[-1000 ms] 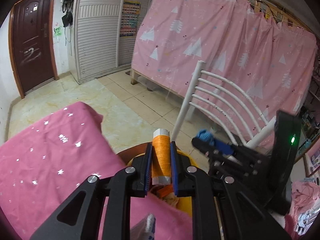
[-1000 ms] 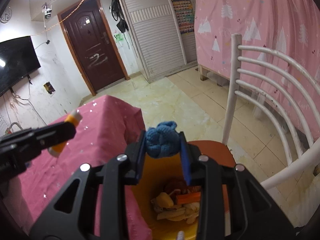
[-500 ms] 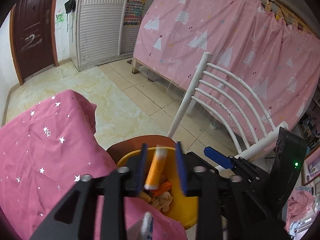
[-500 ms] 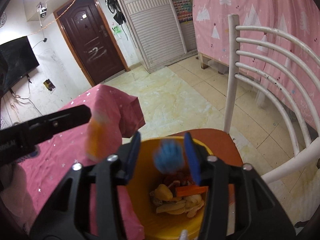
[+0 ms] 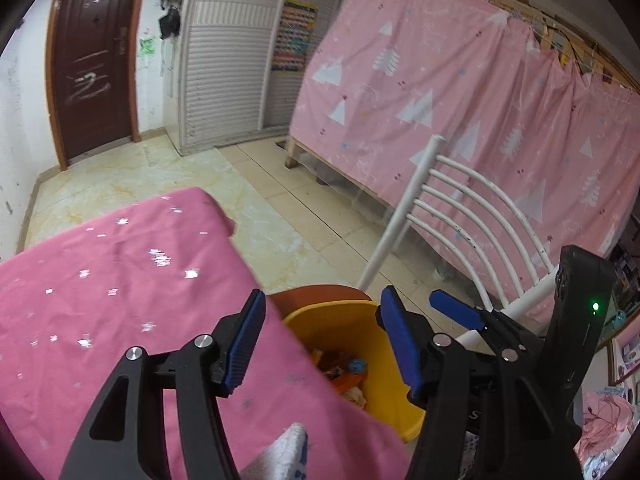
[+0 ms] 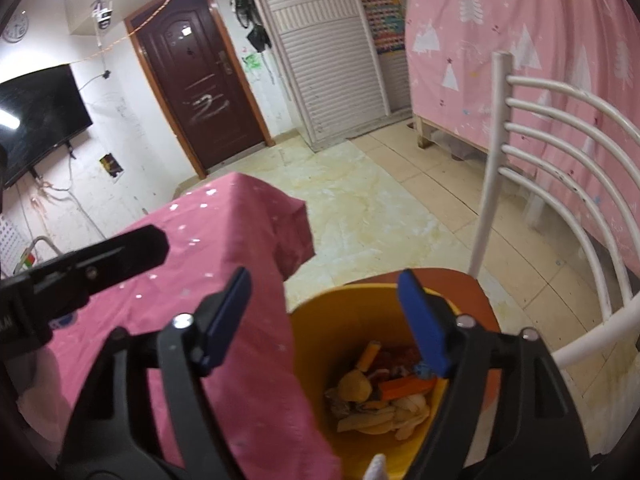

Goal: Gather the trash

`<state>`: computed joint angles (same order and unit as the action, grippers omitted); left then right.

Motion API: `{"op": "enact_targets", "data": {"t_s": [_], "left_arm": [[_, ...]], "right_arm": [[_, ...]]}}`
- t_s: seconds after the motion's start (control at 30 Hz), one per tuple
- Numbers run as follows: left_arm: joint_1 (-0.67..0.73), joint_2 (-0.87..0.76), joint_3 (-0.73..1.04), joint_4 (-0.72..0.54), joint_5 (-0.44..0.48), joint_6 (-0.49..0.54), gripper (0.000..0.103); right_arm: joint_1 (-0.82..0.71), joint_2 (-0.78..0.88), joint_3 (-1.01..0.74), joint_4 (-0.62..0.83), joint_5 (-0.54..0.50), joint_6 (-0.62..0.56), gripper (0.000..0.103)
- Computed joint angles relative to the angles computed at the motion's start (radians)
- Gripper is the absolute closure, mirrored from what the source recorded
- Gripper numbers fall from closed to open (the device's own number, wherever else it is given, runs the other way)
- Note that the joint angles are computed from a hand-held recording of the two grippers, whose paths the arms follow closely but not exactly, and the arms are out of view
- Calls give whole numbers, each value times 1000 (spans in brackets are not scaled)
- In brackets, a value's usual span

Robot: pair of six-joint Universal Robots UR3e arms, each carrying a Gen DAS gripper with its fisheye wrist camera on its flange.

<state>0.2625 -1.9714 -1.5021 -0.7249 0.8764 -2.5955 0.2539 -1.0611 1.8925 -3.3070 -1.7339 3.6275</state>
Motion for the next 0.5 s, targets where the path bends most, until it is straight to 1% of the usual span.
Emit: {"op": "enact_targets", "data": {"t_s": [0.07, 0.1, 0.23, 0.33, 0.4, 0.43, 0.5], "left_arm": [[42, 29, -33, 14, -14, 13, 51], [65, 45, -51, 24, -22, 19, 50], [164, 102, -118, 48, -59, 52, 44], [246, 143, -174, 82, -85, 69, 37], [306, 167, -197, 80, -106, 85, 29], [332, 178, -212, 90, -113, 87, 28], [392, 192, -233, 103, -134, 98, 22]], "right_arm": [[45, 22, -67, 33, -35, -6, 7], [64, 34, -99, 48, -46, -10, 6], [128, 85, -238, 132, -75, -24, 6], [177, 137, -361, 204, -116, -31, 6], [204, 175, -438, 239, -123, -31, 6], [214, 189, -467, 253, -126, -31, 6], [240, 226, -542, 284, -134, -34, 6]]}}
